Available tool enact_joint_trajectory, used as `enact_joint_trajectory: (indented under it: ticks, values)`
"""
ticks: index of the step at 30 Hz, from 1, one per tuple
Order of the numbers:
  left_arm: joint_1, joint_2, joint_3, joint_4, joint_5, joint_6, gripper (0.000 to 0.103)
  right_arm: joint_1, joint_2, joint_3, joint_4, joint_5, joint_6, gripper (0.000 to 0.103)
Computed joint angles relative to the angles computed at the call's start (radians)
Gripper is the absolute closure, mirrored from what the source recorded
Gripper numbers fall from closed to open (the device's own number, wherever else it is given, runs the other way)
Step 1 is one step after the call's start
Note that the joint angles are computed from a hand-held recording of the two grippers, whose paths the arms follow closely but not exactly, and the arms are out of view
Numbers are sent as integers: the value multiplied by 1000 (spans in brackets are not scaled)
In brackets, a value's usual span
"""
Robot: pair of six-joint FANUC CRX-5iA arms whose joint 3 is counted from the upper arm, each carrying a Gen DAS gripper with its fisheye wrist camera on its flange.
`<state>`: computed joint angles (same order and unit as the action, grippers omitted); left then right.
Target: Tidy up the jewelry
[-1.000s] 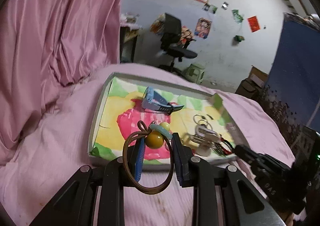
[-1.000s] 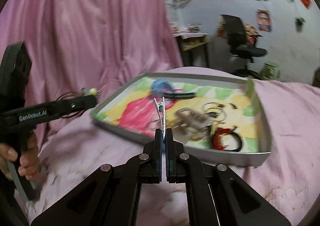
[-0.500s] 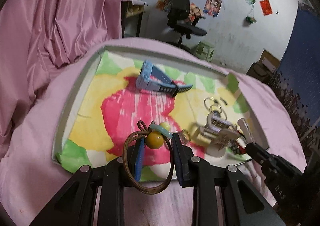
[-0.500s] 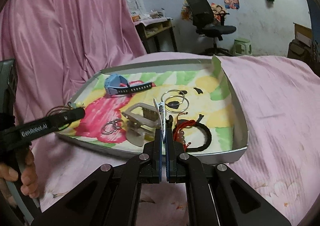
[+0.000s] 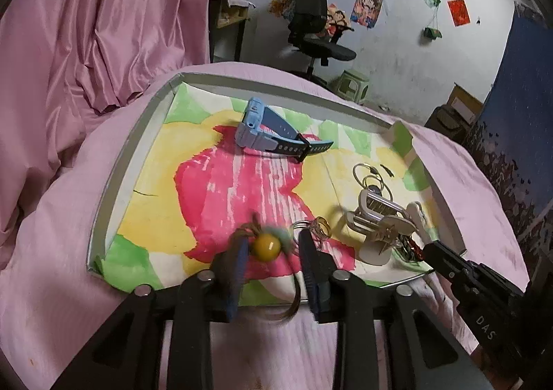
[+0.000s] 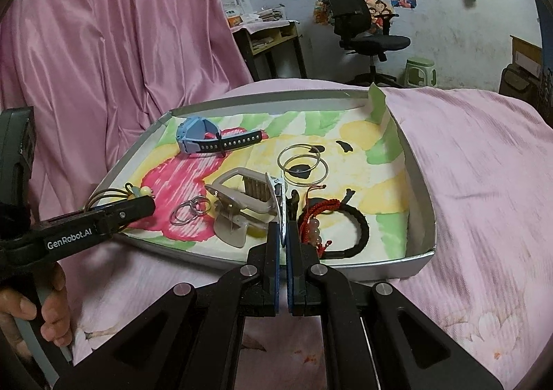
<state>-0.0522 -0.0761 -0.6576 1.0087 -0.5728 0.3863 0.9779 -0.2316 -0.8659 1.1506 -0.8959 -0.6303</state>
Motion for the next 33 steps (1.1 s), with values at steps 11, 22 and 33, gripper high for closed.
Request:
enact_joint_trajectory:
  ticks: [11,22,33]
  values:
    - [-20,-77,-99,248,56,-167,36,21,-13,-12,33,-39,-28,92]
    - [-77,-236,-237,515,193,-355,13,137,-36,-32,130,-256,-109,45]
    - [-264,-425,-347,977,378,-773,3,283,-35,-42,166,-451,-180,21]
